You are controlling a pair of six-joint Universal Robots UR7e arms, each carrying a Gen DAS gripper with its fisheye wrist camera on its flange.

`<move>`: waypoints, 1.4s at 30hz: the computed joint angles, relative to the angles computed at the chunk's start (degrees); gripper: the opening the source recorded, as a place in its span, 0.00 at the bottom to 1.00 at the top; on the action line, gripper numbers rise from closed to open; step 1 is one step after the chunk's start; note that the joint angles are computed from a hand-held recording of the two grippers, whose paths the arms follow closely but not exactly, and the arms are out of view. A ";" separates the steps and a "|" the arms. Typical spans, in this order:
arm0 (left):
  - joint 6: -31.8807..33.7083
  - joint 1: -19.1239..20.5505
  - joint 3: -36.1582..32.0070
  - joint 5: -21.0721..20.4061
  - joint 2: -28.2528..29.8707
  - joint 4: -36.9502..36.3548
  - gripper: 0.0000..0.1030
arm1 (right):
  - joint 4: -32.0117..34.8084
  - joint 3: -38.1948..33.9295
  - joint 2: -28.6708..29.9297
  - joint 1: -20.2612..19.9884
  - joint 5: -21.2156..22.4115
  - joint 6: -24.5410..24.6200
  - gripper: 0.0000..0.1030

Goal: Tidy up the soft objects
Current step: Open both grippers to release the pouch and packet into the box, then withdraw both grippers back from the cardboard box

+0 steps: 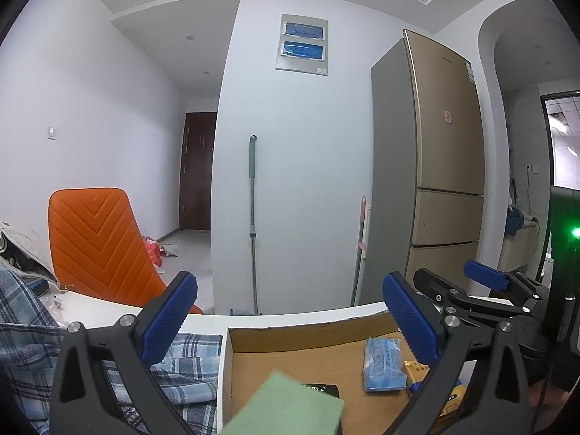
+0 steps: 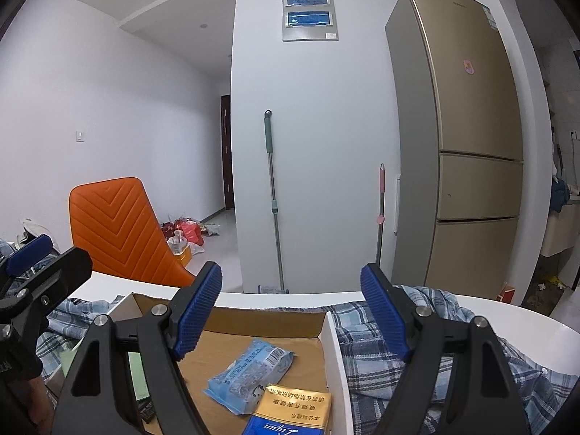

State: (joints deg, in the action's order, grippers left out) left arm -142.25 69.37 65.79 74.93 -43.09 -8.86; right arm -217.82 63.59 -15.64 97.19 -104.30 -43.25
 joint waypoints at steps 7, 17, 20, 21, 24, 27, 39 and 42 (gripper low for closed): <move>-1.09 0.03 -0.83 -0.51 0.26 1.03 1.00 | 0.30 -0.03 -0.01 0.11 -0.08 -0.05 0.76; -0.33 -2.02 0.17 -2.87 -1.64 1.80 1.00 | 3.98 3.13 -3.34 1.06 1.57 -0.55 0.76; -1.14 -3.71 0.56 -4.26 -3.85 2.33 1.00 | 3.00 5.51 -5.56 2.40 2.11 -1.81 0.76; -1.86 -4.50 0.72 -4.51 -5.11 2.95 1.00 | 2.81 6.34 -6.28 2.90 1.95 -2.48 0.76; -2.73 -6.51 1.93 -6.24 -8.38 3.78 1.00 | 2.36 10.37 -9.45 4.50 2.09 -2.87 0.76; -2.51 -8.83 5.46 -7.60 -12.86 2.85 1.00 | 0.97 14.90 -12.59 6.32 1.80 -2.85 0.76; -3.41 -16.00 20.68 -13.29 -26.94 6.59 1.00 | -4.84 33.97 -23.88 11.58 0.47 1.73 0.76; -4.13 -16.64 23.94 -14.53 -28.64 7.56 1.00 | -5.92 36.48 -24.39 11.53 -1.12 3.08 0.76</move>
State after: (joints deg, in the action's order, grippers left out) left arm -146.37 52.73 89.74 60.41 -71.73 -1.30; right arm -223.74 100.07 -40.04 108.73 -105.41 -40.17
